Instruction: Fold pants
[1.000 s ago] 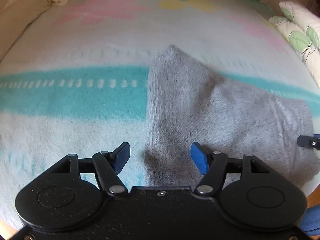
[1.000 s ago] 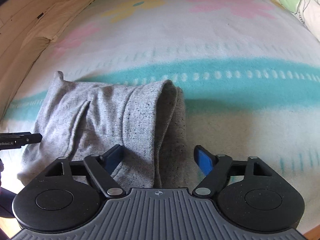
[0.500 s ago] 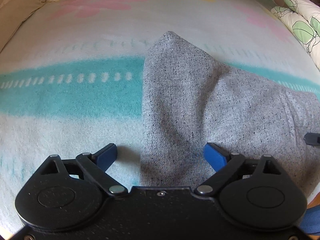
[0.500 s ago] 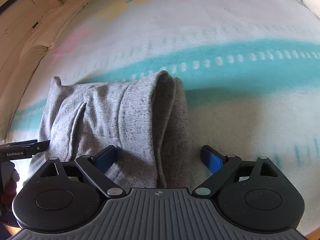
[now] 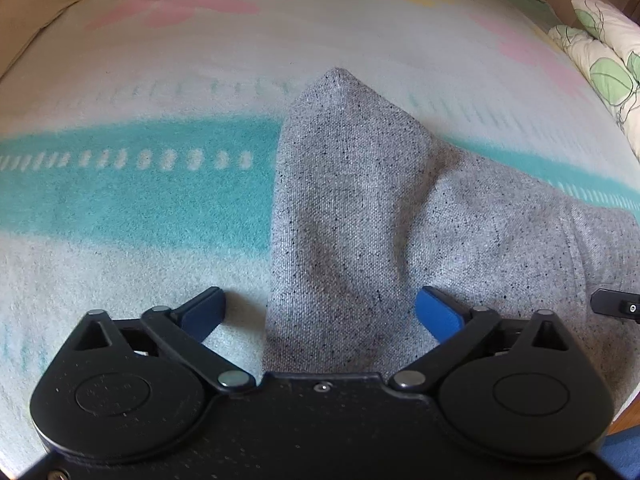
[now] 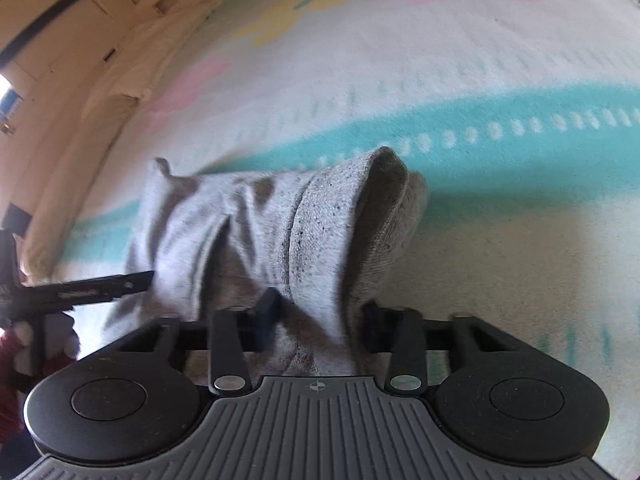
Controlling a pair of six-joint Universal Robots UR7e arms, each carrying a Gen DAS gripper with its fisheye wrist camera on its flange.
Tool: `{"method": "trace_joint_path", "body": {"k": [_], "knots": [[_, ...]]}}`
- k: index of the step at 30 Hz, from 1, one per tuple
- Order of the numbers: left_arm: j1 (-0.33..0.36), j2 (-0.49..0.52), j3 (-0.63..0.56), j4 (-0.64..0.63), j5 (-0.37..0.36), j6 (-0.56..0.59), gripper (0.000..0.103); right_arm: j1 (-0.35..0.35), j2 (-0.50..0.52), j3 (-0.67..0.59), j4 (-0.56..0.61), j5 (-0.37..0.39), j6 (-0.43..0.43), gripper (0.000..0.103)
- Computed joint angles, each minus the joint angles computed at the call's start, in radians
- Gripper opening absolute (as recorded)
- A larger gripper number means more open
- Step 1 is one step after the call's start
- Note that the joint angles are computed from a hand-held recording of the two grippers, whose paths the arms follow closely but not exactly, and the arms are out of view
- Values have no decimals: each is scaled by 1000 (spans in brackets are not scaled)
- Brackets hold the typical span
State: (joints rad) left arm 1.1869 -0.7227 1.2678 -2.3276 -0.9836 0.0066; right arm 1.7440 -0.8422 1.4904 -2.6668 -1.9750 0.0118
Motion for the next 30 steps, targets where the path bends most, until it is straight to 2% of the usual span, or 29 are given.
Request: {"method": "trace_joint_path", "body": {"k": [1, 2, 3, 4, 9, 12, 14, 17, 22, 23, 24, 25, 26, 28, 30], "knots": [[-7, -23, 38, -36, 14, 13, 63, 11, 3, 1, -10, -20, -30, 31], [-12, -37, 64, -72, 2, 35, 47, 22, 5, 2, -21, -37, -59, 29], [-8, -49, 72, -75, -43, 35, 18, 30, 5, 4, -31, -45, -80, 28], [-12, -57, 86, -90, -47, 26, 15, 34, 2, 5, -39, -44, -93, 28], [-43, -91, 156, -205, -38, 104, 13, 49, 1, -28, -70, -1, -116, 25], [-52, -97, 118, -200, -75, 93, 13, 63, 57, -136, -59, -15, -163, 25], [-55, -65, 55, -198, -70, 99, 13, 62, 107, -240, -27, -4, -173, 25], [-54, 8, -87, -186, -55, 118, 13, 59, 206, -445, 55, 2, -182, 25], [-26, 206, -473, -46, -53, 113, 14, 31, 416, -830, 200, 26, -183, 25], [-18, 246, -541, -26, -50, 118, 14, 23, 455, -897, 227, 17, -181, 30], [-9, 281, -598, -7, -43, 122, 18, 17, 503, -972, 254, -22, -161, 39], [-1, 319, -658, 18, -23, 122, 26, 13, 544, -1033, 280, -80, -130, 42], [5, 346, -692, 26, 13, 116, 27, 9, 581, -1088, 309, -140, -105, 43], [18, 394, -754, 65, 79, 83, 28, 7, 633, -1148, 313, -249, -123, 43], [32, 443, -838, 149, 132, 26, 27, 12, 643, -1151, 289, -296, -156, 43]]}}
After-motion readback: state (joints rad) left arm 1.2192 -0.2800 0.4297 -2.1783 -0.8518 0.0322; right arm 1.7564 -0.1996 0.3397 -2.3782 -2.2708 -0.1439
